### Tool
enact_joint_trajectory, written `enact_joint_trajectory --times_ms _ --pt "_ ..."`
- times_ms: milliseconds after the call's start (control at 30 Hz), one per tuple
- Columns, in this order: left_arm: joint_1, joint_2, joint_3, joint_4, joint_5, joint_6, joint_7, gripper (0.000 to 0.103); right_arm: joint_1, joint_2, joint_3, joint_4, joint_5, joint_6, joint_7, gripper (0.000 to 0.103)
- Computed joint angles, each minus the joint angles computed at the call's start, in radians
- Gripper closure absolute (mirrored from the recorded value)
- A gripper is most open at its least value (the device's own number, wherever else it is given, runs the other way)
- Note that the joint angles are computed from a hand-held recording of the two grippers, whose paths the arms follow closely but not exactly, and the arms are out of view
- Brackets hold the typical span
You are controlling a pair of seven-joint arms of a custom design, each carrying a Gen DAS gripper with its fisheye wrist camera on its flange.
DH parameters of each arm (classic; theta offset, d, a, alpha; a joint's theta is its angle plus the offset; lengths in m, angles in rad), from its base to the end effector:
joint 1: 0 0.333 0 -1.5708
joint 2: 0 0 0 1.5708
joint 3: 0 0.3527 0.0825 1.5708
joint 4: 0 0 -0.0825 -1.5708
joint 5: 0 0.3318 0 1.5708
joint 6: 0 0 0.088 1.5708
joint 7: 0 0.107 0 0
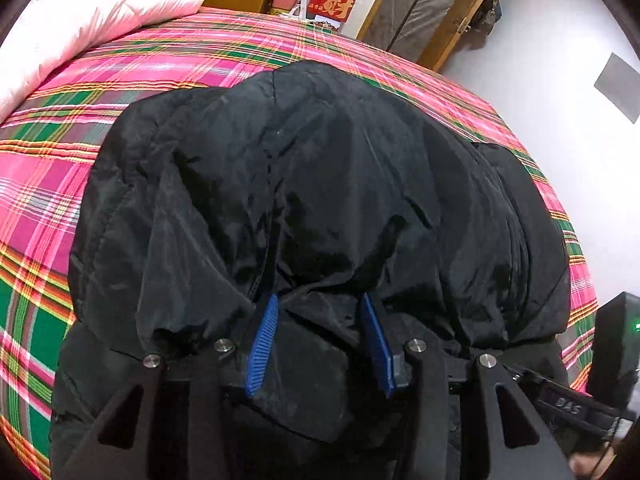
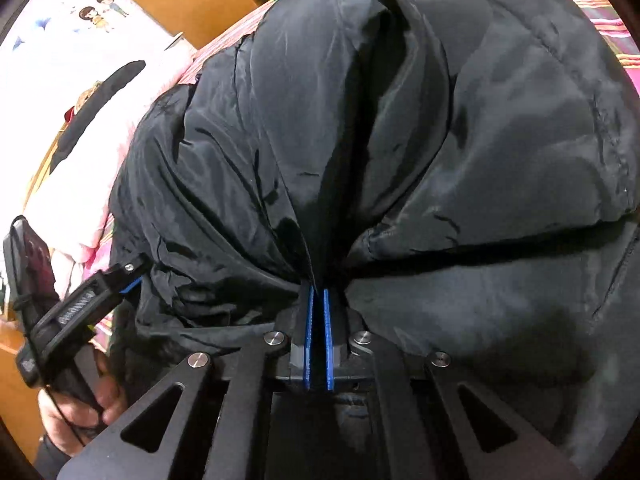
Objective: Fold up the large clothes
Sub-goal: 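Fold the hood and collar down onto the jacket body with both tools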
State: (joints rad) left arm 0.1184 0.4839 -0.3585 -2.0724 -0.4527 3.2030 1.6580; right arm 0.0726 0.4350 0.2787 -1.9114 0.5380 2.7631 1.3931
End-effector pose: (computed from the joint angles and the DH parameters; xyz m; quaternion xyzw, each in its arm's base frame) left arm 0.6120 -0.0801 0.3475 -0.7388 0.5864 -0.3168 0.1001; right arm 0.6122 0.1779 0.3848 -0.6843 0.6732 0.0279 0.2791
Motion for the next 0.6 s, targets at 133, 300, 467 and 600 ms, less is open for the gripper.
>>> enact_joint_trajectory --times_ms 133,300,467,600 --pt "0.080 -0.017 -0.082 -0.009 -0.039 -0.034 0.018 0.056 0.036 -0.087 -0.046 -0.040 -0.081 0.036 0.014 0.090" --pt "0.075 -0.037 -0.071 -0.016 -0.077 -0.075 0.061 0.056 0.092 -0.098 -0.108 0.009 -0.222 0.156 0.076 0.077" --pt "0.042 -0.047 -0.036 -0.009 -0.109 -0.102 0.087 0.056 0.177 0.063 -0.245 0.244 -0.462 0.030 0.282 0.072" --pt "0.043 -0.058 -0.032 0.004 -0.146 -0.147 0.126 0.057 0.170 0.116 -0.252 0.242 -0.562 0.024 0.333 0.074"
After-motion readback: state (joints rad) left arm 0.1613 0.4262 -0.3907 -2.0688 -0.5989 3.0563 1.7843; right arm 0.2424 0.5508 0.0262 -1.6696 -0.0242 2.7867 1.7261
